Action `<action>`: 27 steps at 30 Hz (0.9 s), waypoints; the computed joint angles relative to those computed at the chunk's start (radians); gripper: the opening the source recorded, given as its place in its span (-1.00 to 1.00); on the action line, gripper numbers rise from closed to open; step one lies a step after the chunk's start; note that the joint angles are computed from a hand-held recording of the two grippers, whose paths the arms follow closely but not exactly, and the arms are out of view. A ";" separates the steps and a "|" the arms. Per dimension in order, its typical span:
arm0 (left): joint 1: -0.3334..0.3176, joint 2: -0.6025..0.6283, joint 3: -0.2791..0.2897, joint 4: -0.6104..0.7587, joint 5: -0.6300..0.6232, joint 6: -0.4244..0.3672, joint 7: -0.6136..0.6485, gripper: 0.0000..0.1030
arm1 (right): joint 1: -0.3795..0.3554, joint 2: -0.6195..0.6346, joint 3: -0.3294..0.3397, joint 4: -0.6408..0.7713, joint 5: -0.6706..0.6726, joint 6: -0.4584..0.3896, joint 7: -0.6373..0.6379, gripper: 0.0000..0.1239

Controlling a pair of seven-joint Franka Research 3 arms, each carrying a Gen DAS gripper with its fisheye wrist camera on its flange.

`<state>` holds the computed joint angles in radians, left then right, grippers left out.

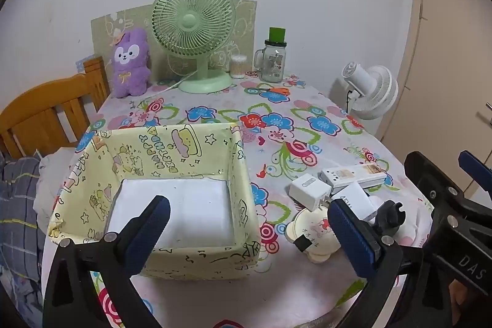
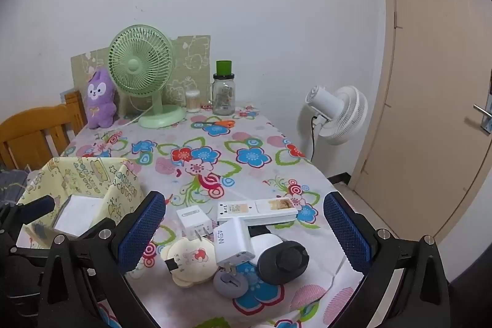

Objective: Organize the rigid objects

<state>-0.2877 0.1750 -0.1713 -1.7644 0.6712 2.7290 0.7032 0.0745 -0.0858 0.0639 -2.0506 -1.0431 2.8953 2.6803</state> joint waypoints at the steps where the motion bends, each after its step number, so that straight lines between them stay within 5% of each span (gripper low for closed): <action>1: -0.001 -0.004 0.002 -0.006 0.010 0.010 -0.009 0.99 | 0.002 -0.001 -0.001 -0.001 0.012 -0.004 -0.011 0.66; 27: -0.003 -0.041 0.000 -0.038 0.154 0.013 -0.160 0.99 | -0.027 -0.038 0.022 -0.030 0.012 -0.027 0.011 0.66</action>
